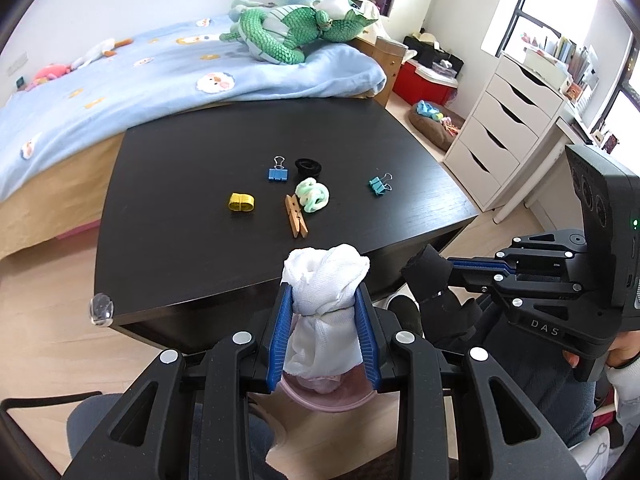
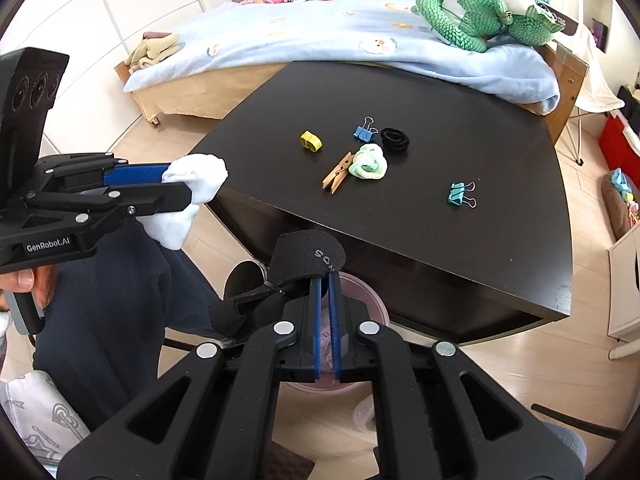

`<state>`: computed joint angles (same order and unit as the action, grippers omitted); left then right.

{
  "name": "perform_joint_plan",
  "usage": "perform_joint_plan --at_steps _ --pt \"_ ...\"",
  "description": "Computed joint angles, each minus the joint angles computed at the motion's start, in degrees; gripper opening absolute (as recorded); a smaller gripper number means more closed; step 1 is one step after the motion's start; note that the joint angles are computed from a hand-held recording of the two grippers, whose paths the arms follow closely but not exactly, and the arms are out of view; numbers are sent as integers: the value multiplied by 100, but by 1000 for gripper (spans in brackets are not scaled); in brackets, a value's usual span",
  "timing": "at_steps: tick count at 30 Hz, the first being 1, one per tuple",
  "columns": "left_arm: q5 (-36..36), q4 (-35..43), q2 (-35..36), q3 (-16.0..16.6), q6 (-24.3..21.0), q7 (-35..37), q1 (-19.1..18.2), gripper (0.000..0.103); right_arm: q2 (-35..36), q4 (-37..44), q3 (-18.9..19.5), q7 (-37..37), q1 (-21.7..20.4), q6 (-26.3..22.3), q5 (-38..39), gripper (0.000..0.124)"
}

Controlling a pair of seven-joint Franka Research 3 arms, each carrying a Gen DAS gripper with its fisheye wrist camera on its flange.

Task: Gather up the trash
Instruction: 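Carry the black cloth over the wastebasket and open the right gripper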

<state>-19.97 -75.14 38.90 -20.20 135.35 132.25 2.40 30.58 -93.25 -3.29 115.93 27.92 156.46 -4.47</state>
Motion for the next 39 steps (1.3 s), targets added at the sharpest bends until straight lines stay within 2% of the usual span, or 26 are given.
perform_joint_plan --at_steps 2,4,6,10,18,22,27,32,39 --pt "19 74 46 8 -23 -22 -17 31 49 79 -1 -9 1 -105 -3 15" --pt "22 66 42 3 -23 -17 -13 31 48 52 -41 76 25 -60 -23 53" --pt "32 90 57 4 -34 -20 -16 31 22 -17 -53 129 22 83 -16 65" --pt "38 58 43 -3 -46 4 -10 31 -19 -76 -185 355 118 128 -143 82" --pt "37 -7 -3 -11 -98 53 -29 31 -195 -308 -404 952 244 284 -446 91" --pt "11 -51 -43 -25 -118 109 -29 31 -311 -491 -292 1088 115 468 -332 98" --pt "-21 -99 -84 -37 -149 185 -39 31 -421 -611 -214 1198 17 457 -114 99" --pt "-20 -136 -108 -24 -180 244 -67 31 -573 -670 -584 1681 333 352 -744 99" --pt "7 -125 -109 -13 -239 283 -116 32 -681 -727 -605 2157 298 298 -1249 99"
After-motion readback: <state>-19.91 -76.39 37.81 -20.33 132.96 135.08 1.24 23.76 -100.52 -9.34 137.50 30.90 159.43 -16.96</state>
